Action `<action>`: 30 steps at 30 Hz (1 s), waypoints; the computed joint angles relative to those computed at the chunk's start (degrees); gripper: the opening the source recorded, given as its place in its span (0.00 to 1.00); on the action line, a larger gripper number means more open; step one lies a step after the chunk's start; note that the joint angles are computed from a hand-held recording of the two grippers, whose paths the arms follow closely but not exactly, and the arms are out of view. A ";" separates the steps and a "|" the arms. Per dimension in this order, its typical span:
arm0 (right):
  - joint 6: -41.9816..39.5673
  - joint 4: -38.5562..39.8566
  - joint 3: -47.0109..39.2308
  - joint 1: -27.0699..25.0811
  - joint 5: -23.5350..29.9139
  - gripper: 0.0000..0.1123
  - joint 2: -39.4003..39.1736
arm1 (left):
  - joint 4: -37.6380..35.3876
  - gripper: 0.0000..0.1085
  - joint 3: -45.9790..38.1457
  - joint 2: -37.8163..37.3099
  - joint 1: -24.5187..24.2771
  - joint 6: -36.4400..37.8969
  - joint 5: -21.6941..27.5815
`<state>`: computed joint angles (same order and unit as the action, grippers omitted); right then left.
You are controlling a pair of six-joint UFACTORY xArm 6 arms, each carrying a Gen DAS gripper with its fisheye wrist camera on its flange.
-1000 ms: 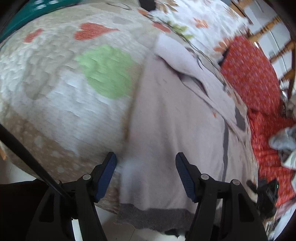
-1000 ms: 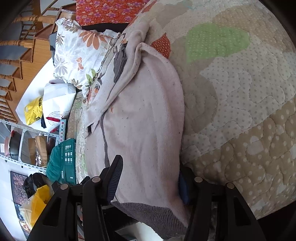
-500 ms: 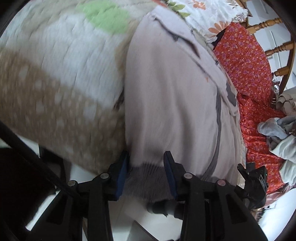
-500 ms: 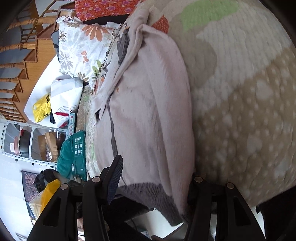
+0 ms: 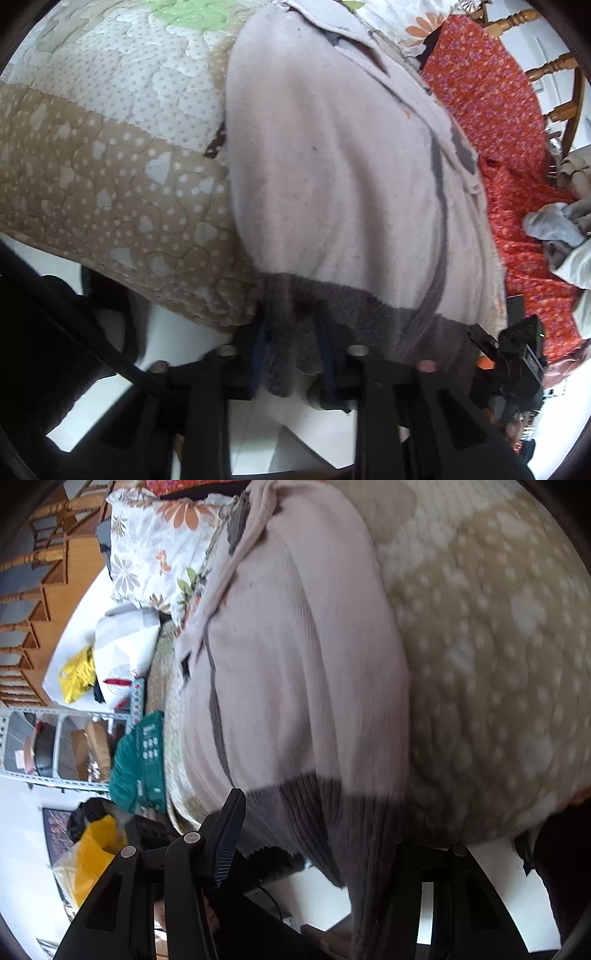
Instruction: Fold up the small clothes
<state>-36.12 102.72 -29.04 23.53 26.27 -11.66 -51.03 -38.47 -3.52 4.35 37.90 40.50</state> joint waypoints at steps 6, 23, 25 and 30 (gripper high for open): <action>9.32 -10.59 0.67 4.38 -7.74 0.11 -1.48 | -2.87 0.06 -3.51 0.17 5.34 0.18 1.66; 14.31 -33.64 -9.64 -1.15 -1.04 0.10 -3.62 | -5.59 0.06 -16.94 2.10 7.96 -1.53 5.82; 14.10 -35.92 -16.26 -3.37 -1.82 0.10 1.29 | -4.29 0.06 -24.52 7.38 5.57 -4.07 3.70; 15.01 -39.41 -35.16 -8.81 -1.25 0.10 17.68 | 2.76 0.06 -43.95 21.98 0.08 -12.82 0.28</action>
<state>-21.11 63.32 -64.20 14.72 25.01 6.02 -48.28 -82.42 18.46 4.42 25.08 40.78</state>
